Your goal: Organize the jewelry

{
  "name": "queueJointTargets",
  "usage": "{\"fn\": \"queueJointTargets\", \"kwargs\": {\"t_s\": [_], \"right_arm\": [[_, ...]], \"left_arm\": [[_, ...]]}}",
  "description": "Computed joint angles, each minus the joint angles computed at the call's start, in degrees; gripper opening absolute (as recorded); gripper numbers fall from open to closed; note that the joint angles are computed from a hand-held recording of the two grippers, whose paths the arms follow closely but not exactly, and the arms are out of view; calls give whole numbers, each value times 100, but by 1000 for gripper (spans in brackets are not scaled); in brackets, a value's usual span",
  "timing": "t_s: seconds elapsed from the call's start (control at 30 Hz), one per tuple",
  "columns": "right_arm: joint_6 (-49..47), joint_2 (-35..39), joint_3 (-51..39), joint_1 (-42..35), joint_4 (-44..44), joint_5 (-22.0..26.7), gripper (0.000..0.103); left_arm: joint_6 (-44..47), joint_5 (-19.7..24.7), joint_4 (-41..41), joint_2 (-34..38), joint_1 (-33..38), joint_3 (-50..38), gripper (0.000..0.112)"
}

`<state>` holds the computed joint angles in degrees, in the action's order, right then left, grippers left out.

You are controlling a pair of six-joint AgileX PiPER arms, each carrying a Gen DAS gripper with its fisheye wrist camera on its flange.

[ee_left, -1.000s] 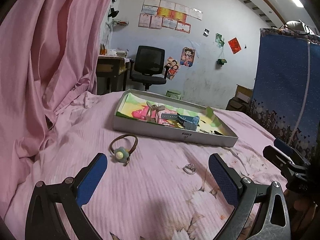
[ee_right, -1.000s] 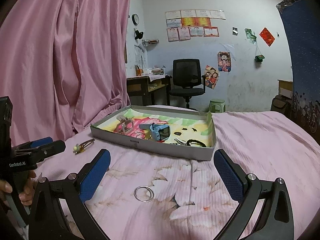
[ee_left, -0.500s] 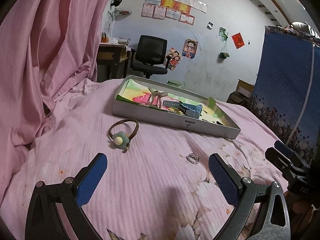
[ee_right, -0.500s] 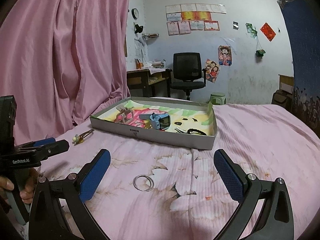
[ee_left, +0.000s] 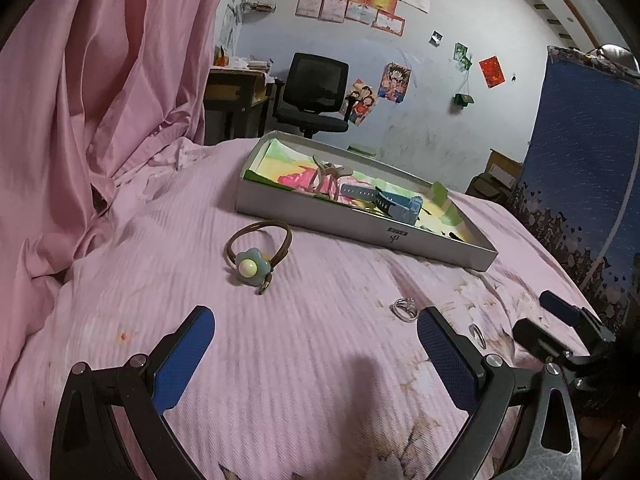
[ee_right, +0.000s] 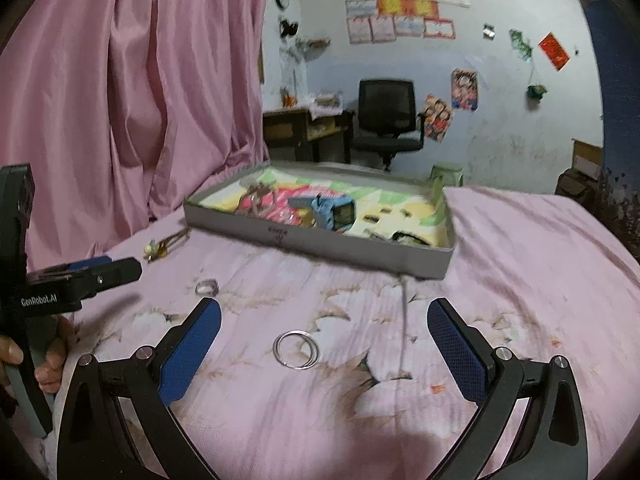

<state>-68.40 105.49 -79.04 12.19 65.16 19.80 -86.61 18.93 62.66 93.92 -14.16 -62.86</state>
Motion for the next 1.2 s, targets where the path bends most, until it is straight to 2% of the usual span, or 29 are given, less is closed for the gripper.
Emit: {"fn": "queueJointTargets", "kwargs": {"t_s": [0.13,0.37,0.47,0.53,0.6,0.77,1.0,1.2], "right_arm": [[985,252,-395,15,-999,368,102],[2037,643,-975,42,-1968,921,100],[2472,831,-1256,94,-2385,1191,92],[2761,969,-1465,114,-2625,1422,80],[2937,1077,-1611,113,-2720,1589,75],[3181,1222,-1803,51,-2702,1900,72],[3090,1331,-1900,63,-2496,2107,50],[2979,1349,-1923,79,-2366,2170,39]], "left_arm": [[426,53,-447,69,34,-114,102],[1499,370,-1526,310,169,-566,102],[2004,533,-1944,458,243,-829,102],[2341,644,-2184,552,295,-998,102],[2549,735,-2302,605,334,-1114,102],[3335,694,-2960,752,563,-1356,102],[4459,531,-4103,921,813,-1536,81],[4929,435,-4658,1012,942,-1609,62]]}}
